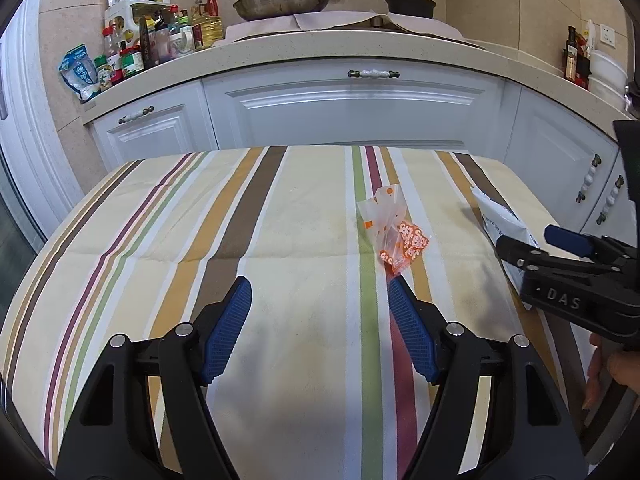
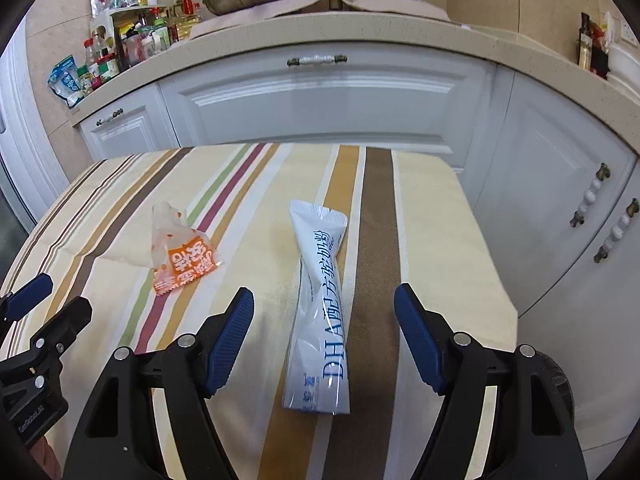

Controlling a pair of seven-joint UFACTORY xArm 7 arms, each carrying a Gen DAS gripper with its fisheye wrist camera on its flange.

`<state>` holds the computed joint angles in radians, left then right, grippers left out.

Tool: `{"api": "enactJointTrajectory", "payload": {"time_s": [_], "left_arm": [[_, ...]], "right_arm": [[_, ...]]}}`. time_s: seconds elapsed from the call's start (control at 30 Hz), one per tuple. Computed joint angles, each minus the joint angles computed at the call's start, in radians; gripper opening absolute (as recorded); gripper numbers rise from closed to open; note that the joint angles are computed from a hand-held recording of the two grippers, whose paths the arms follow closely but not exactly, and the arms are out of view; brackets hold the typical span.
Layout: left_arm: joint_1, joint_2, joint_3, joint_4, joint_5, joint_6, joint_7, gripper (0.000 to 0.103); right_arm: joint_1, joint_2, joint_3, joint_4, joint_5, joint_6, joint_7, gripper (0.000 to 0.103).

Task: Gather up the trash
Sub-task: 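Grasp the white DHA tube with the right tool while the left tool grasps the orange-dotted wrapper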

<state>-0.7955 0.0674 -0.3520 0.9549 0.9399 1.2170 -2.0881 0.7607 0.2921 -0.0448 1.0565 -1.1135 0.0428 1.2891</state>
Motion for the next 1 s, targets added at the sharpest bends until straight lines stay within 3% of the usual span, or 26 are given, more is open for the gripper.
{"api": "enactJointTrajectory", "payload": {"time_s": [0.03,0.17,0.3,0.5,0.57,0.67,0.87,1.0], "left_arm": [[0.005,-0.002,0.004,-0.003,0.002,-0.016,0.002,0.069],[0.022,0.001,0.014,-0.006,0.012,-0.05,0.012,0.069],[0.034,0.015,0.025,0.005,0.029,-0.071,0.025,0.069],[0.042,0.064,0.049,0.057,0.061,-0.087,0.075,0.069],[0.041,0.087,0.059,0.082,0.068,-0.089,0.103,0.068],[0.049,0.114,0.082,0.106,0.061,-0.117,0.146,0.057],[0.07,0.145,0.118,0.125,0.033,-0.171,0.171,0.045],[0.078,0.158,0.132,0.127,0.018,-0.212,0.198,0.027]], "right_arm": [[-0.024,0.008,0.025,-0.001,0.043,-0.002,-0.039,0.067],[-0.079,0.02,0.081,-0.017,0.2,-0.03,-0.19,0.037],[-0.035,0.013,0.035,-0.028,0.24,-0.048,-0.231,0.024],[0.117,0.002,-0.125,-0.034,0.204,-0.064,-0.2,0.02],[0.135,0.002,-0.147,-0.032,0.191,-0.068,-0.19,0.02],[0.159,-0.002,-0.183,-0.041,0.174,-0.093,-0.168,0.02],[0.207,-0.01,-0.247,-0.068,0.218,-0.138,-0.198,0.02],[0.247,-0.012,-0.293,-0.084,0.258,-0.162,-0.224,0.02]]}}
